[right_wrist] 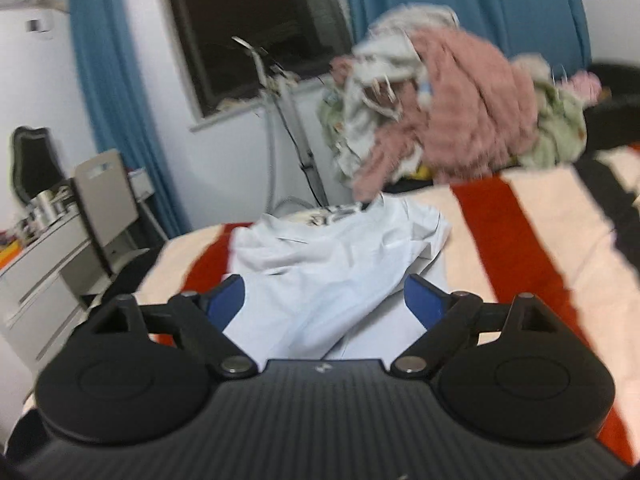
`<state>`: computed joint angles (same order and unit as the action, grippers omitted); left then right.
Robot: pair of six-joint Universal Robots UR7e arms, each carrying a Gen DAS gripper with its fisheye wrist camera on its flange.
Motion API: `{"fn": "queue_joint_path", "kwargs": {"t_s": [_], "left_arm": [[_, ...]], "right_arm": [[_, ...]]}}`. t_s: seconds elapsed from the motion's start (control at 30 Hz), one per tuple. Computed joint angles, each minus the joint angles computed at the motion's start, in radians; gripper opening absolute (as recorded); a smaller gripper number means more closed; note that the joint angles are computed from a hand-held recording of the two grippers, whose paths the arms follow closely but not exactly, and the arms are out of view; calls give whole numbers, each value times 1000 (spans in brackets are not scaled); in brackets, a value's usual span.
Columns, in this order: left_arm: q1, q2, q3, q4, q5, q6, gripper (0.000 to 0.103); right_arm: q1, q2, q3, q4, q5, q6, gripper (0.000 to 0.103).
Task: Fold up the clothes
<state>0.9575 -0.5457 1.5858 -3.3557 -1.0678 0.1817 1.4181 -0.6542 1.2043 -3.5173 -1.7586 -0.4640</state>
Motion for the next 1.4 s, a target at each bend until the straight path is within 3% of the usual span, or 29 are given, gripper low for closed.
{"fn": "queue_joint_path", "kwargs": {"t_s": [0.13, 0.2, 0.47, 0.7, 0.9, 1.0, 1.1, 1.17, 1.2, 1.23, 1.27, 1.4], "left_arm": [[-31, -48, 68, 19, 7, -33, 103], [-53, -81, 118, 20, 4, -57, 103], [-101, -151, 257, -35, -39, -87, 103], [-47, -204, 226, 111, 14, -293, 102], [-9, -221, 191, 298, 158, -500, 97], [0, -220, 173, 386, 189, -553, 88], [-4, -213, 161, 453, 223, -567, 71], [-14, -210, 164, 475, 244, -556, 45], [-19, -209, 165, 485, 254, -550, 38], [-25, -208, 167, 495, 263, -545, 17], [-27, -207, 167, 494, 251, -522, 8], [-80, -204, 228, 335, 248, -311, 4]], "right_arm": [[35, -143, 307, -188, -16, -76, 88], [65, -204, 449, -257, -64, -119, 88], [68, -305, 883, -598, -69, -50, 88], [47, -317, 931, -593, -71, 1, 88], [22, -324, 929, -566, -55, 57, 88], [11, -331, 938, -562, -44, 83, 88], [0, -341, 945, -550, -31, 111, 88], [-7, -351, 951, -542, -18, 131, 88], [-10, -356, 954, -543, -11, 138, 88], [-12, -362, 957, -547, -4, 142, 88], [-14, -367, 960, -552, 2, 145, 88], [-28, -396, 981, -597, 36, 147, 88]]}}
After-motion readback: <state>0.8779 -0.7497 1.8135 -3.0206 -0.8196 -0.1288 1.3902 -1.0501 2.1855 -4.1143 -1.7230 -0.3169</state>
